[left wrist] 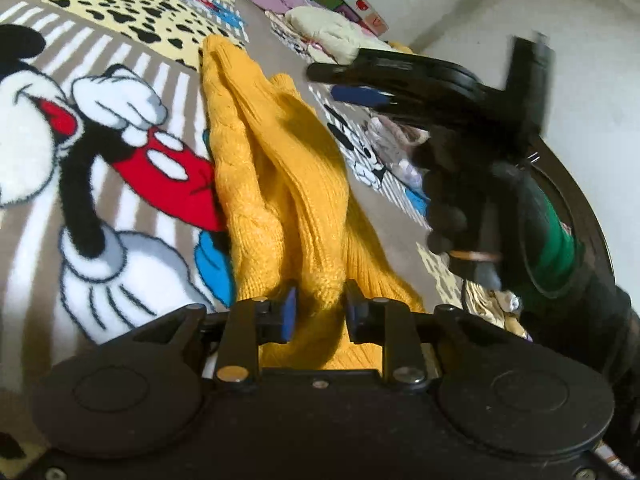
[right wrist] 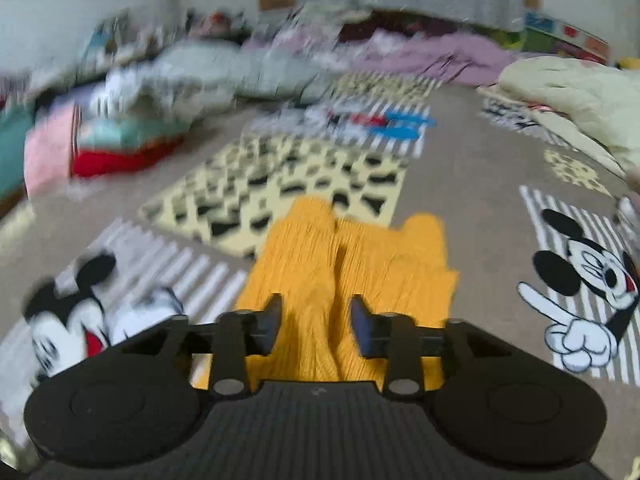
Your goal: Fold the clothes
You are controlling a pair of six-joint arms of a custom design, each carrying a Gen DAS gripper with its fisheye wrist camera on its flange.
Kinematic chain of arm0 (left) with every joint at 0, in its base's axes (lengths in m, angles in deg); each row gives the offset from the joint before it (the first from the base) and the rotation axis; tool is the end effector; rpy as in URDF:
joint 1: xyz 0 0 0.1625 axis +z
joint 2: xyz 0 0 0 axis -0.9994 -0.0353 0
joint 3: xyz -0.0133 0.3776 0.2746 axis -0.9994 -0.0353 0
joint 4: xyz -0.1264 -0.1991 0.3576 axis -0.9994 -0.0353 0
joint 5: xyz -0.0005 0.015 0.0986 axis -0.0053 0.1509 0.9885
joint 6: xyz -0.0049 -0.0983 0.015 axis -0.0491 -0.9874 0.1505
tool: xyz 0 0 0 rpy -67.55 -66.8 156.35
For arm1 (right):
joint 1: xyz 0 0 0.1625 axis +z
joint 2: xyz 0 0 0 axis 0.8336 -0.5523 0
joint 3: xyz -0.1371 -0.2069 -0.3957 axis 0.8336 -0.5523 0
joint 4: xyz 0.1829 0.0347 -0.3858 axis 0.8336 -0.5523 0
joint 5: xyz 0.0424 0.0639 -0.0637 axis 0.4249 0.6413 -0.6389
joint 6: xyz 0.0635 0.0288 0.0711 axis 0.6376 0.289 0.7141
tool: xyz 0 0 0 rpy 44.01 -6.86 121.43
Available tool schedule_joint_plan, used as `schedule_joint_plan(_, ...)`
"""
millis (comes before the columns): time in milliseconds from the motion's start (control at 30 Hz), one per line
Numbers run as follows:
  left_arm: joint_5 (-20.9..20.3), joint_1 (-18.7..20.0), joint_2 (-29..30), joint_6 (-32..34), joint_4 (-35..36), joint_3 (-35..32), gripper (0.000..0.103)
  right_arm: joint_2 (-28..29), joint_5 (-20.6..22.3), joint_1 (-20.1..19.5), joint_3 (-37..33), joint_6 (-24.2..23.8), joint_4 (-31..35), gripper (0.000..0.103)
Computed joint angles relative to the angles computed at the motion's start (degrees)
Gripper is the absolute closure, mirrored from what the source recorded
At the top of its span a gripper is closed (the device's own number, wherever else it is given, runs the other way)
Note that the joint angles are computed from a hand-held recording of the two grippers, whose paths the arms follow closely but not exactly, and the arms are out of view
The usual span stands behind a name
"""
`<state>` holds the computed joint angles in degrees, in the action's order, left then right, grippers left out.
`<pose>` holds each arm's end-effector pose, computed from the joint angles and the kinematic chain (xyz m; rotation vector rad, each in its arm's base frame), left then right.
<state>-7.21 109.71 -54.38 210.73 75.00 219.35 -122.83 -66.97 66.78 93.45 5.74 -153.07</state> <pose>-0.1473 -0.2245 0.2076 -0.6948 -2.8289 0.5736 0.2691 -0.2959 0.2005 0.4790 -2.2916 1.0760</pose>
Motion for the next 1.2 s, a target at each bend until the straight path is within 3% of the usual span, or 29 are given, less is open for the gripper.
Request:
schedule_joint_plan(100, 0.63, 1.90, 1.95, -0.01, 0.20, -0.92, 0.085, -1.13, 1.31, 2.02, 1.84, -2.08, -3.38, 0.064)
schedule_joint_plan(200, 1.22, 2.22, 2.10, -0.78, 1.03, -1.22, 0.085, -1.37, 1.30, 1.69, 2.76, -0.11, 5.77, 0.066)
schedule_joint_plan(267, 3.43, 3.21, 1.27, 1.61, 0.98, -1.43, 0.077, 1.29, -0.75, 0.38, 2.84, -0.42, 8.62, 0.065)
schedule_joint_plan(300, 4.13, 3.66, 0.44, 3.06, 1.23, -1.61, 0.067, 2.06, -0.73, 0.34, 3.13, -1.34, 6.45, 0.065)
schedule_joint_plan(367, 1.97, 2.97, -2.43, 2.49, 1.59, -1.32, 0.064, 1.43, 0.76, 0.82, 4.02, -0.28, 2.30, 0.066)
schedule_joint_plan(467, -0.51, 5.07, -5.57, 1.14, 0.55, -1.31, 0.064, -1.22, 2.40, 2.39, 4.91, 3.19, -0.40, 0.065)
schedule_joint_plan(567, -2.74, 5.41, -8.03, -0.88, -1.05, -0.84, 0.065, -2.72, -0.86, 6.55, 5.55, 1.97, 0.76, 0.065)
schedule_joint_plan(667, -4.11, 5.22, -9.20, -2.25, -2.81, -0.34, 0.065, -3.55, -0.86, 8.66, 6.91, 1.05, 4.61, 0.067)
schedule_joint_plan(800, -5.11, 5.20, -7.98, -1.83, -3.62, -0.65, 0.065, 5.62, -5.36, 9.28, 7.17, -6.41, 1.54, 0.066)
schedule_joint_plan(867, -5.71, 5.07, -6.86, -1.46, -4.10, -0.86, 0.065, 11.28, -9.91, 11.44, 5.93, -12.44, -2.06, 0.066)
schedule_joint_plan(1033, -8.01, 1.54, -6.53, 1.24, -4.19, -0.24, 0.065, 4.71, -7.30, 12.95, 7.18, -5.52, 1.19, 0.066)
schedule_joint_plan(1200, -13.65, -6.06, -5.40, 6.85, -7.30, 1.39, 0.065, 0.60, -7.54, 15.19, 12.69, 2.95, -4.99, 0.066)
